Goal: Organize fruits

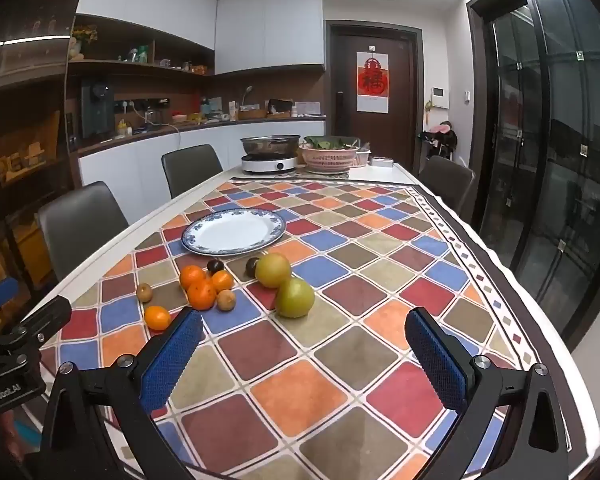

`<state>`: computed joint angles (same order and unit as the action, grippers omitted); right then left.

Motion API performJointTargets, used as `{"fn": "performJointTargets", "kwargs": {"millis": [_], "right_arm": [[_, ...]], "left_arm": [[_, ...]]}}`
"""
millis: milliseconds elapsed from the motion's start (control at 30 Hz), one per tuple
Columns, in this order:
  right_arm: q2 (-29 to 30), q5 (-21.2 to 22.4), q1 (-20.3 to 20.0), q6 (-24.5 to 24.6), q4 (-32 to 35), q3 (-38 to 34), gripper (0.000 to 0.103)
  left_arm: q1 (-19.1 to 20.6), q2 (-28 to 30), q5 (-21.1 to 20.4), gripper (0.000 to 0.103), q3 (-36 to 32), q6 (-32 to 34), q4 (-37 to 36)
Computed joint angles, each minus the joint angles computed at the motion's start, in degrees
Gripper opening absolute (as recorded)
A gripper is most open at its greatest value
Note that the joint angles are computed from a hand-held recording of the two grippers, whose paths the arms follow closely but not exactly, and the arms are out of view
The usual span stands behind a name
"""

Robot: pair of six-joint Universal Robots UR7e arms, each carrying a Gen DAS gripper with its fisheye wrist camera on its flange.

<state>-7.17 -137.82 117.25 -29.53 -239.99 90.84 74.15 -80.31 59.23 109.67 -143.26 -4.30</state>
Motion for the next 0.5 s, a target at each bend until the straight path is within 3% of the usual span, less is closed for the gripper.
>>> {"fn": "performJointTargets", "kwargs": {"millis": [233,267,400,500], "right_arm": [[0.5,-0.2,0.6,0.0,0.6,-1.0,0.102],[0.6,-0.4,0.8,0.1,0.9,-1.1,0.102],[1.0,-1.4,1.8,0.6,1.7,-2.1,0.102],[0.0,0.2,0.4,0.5,0.6,-0.1,0.102]], "left_arm": [[0.8,-0.9,1.6,0.103,0.2,1.1,-0.6],[-0.1,-0.2,-0.1,0.103,1.0,2.2,-2.6],[0.4,-0.9,0.6,0.103,1.7,2.1,-3.2],[-0.2,-1.1,-0.2,0.103,1.5,1.6,-2.4]]}}
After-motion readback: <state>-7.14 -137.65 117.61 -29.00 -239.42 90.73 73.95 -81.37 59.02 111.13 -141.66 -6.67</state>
